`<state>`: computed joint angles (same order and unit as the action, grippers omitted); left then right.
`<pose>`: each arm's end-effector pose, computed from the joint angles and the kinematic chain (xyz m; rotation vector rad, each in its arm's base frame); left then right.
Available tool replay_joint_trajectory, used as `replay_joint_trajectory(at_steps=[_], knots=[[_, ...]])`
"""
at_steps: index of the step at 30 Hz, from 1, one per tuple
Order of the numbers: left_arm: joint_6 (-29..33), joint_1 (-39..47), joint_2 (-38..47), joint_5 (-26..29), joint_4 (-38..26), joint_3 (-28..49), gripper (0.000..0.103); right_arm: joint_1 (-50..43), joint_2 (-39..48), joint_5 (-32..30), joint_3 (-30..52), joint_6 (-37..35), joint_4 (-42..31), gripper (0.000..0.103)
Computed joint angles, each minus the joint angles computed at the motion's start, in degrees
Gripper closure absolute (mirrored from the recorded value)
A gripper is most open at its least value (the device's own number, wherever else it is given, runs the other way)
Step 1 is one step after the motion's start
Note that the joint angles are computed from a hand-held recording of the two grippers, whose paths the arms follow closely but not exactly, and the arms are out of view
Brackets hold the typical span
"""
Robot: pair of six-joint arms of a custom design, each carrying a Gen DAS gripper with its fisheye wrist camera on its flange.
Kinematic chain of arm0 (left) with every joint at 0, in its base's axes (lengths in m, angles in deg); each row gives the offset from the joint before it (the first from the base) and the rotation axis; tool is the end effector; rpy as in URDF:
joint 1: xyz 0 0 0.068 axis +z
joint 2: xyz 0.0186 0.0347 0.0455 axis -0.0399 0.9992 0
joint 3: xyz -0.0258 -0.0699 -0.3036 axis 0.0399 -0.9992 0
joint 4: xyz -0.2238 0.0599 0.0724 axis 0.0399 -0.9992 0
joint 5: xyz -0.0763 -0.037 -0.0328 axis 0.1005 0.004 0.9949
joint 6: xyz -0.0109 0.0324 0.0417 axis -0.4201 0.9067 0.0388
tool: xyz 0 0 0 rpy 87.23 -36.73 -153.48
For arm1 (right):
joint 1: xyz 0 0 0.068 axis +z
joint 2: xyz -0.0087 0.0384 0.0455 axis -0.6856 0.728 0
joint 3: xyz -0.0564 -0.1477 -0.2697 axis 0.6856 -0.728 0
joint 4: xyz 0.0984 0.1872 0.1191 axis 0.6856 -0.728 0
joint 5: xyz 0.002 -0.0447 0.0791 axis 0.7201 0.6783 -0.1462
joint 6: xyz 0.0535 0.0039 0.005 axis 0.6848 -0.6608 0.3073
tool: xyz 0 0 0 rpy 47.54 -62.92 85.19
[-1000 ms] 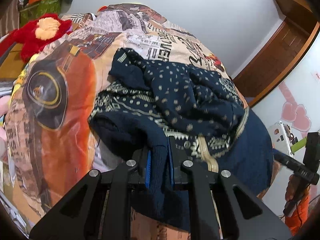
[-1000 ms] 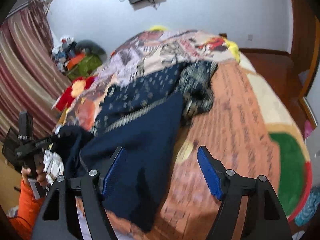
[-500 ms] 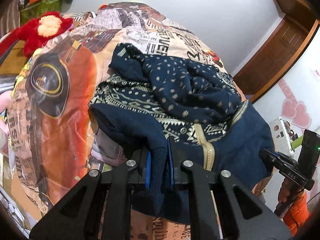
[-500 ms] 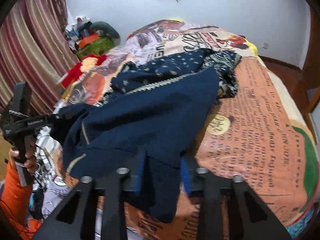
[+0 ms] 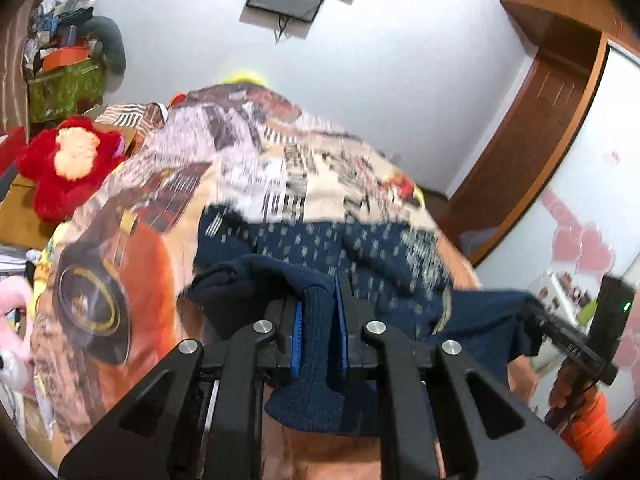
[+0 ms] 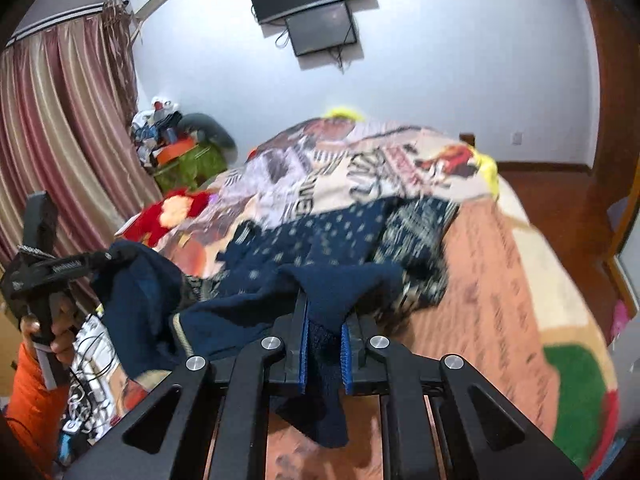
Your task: Fold large clothes
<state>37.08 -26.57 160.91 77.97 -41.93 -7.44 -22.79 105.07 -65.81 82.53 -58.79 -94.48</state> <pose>0.2407 -0.1159 0.3193 0.1624 2.2585 -0.6419 0.1101 0.0370 0.2910 0.0391 2.1983 0.2767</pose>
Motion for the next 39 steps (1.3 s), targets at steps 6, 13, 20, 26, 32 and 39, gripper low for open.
replay_joint_trajectory(at_steps=[6,13,20,26,32,39], knots=[[-1.0,3.3,8.2,-1.4,2.2,7.1,0.09,-15.6,9.1,-10.9,4.3,-7.9,7.1,0.093],[-3.3,6.9,22.2,-5.7,2.8,14.9,0.09,-22.1,25.4,-15.2,10.2,-10.3,16.6,0.093],[-2.6,7.6,38.0,-8.1,-1.4,26.8,0.09,-23.7,45.5,-16.5,20.2,-10.7,20.0,0.093],[-0.1,6.6,48.5,-10.8,-6.8,37.9,0.09,-26.7,59.4,-19.7,30.0,-8.5,17.4,0.093],[1.3,6.6,54.5,-10.9,-10.7,43.8,0.088,-28.5,68.3,-22.7,38.1,-10.5,12.4,0.093],[4.3,7.1,53.8,-10.0,-12.9,44.7,0.084,-30.6,70.4,-27.7,44.8,-12.4,4.0,0.091]])
